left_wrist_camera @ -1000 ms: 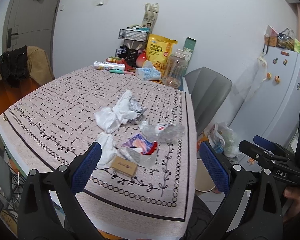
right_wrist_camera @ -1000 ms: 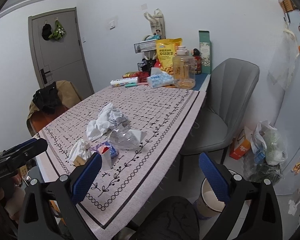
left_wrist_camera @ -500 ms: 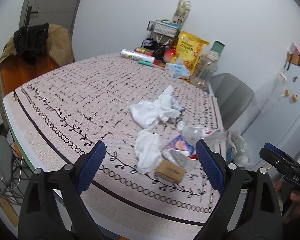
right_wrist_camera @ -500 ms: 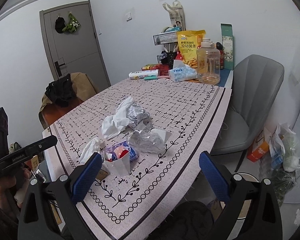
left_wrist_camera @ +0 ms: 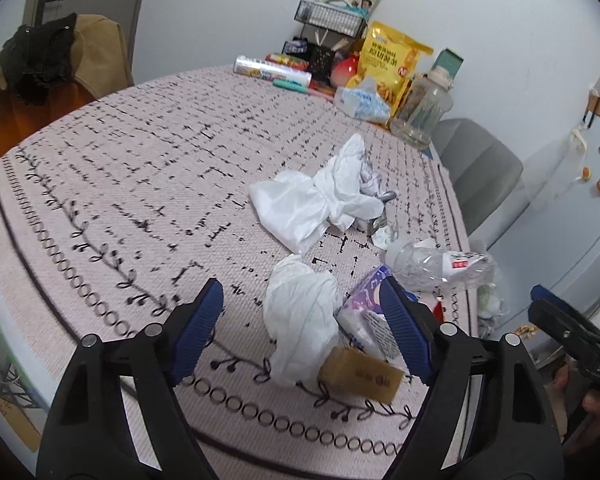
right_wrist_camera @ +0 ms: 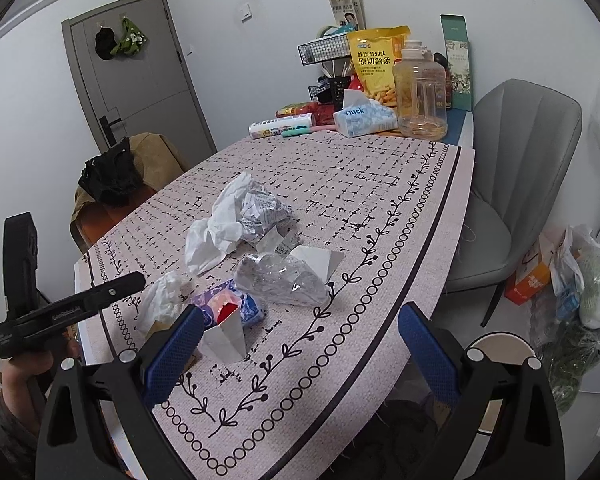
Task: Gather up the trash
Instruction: 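Grasp the white tissue with the left tool while the right tool grasps the crushed plastic bottle, then carry tissue and bottle to the trash bin and open both tools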
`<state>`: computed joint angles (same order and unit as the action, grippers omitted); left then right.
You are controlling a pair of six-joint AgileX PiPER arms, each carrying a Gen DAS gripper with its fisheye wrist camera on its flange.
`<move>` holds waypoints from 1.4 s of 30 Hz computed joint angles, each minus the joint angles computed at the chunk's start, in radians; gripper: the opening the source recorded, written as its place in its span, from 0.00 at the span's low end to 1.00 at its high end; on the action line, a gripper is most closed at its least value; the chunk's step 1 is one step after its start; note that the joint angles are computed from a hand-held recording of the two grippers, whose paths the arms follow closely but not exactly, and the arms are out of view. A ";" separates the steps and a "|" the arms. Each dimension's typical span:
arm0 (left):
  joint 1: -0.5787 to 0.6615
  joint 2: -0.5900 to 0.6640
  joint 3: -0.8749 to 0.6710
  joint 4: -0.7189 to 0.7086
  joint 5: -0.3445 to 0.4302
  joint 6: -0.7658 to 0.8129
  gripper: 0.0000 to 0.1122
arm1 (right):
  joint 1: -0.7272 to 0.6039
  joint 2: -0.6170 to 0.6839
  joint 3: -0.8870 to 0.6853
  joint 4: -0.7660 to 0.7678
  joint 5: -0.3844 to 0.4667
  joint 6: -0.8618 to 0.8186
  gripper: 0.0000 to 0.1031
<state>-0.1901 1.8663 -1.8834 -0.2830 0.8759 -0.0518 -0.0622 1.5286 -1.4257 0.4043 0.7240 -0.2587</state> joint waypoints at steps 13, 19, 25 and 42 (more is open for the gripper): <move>0.009 0.126 -0.139 -0.028 0.117 -0.028 0.21 | 0.071 0.216 -0.225 -0.137 0.101 -0.027 0.92; 0.029 0.050 -0.047 -0.028 0.027 -0.048 0.17 | 0.110 0.271 -0.312 -0.211 0.138 -0.100 0.91; 0.058 -0.007 0.005 -0.035 0.003 -0.045 0.17 | 0.161 0.338 -0.434 -0.274 0.238 -0.163 0.63; 0.026 -0.108 0.039 0.025 -0.033 -0.060 0.17 | 0.105 0.254 -0.469 -0.019 0.231 -0.226 0.36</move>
<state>-0.1644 1.7584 -1.8441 -0.2577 0.8427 -0.1116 0.0430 1.7830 -1.8944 0.3857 0.9551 -0.4849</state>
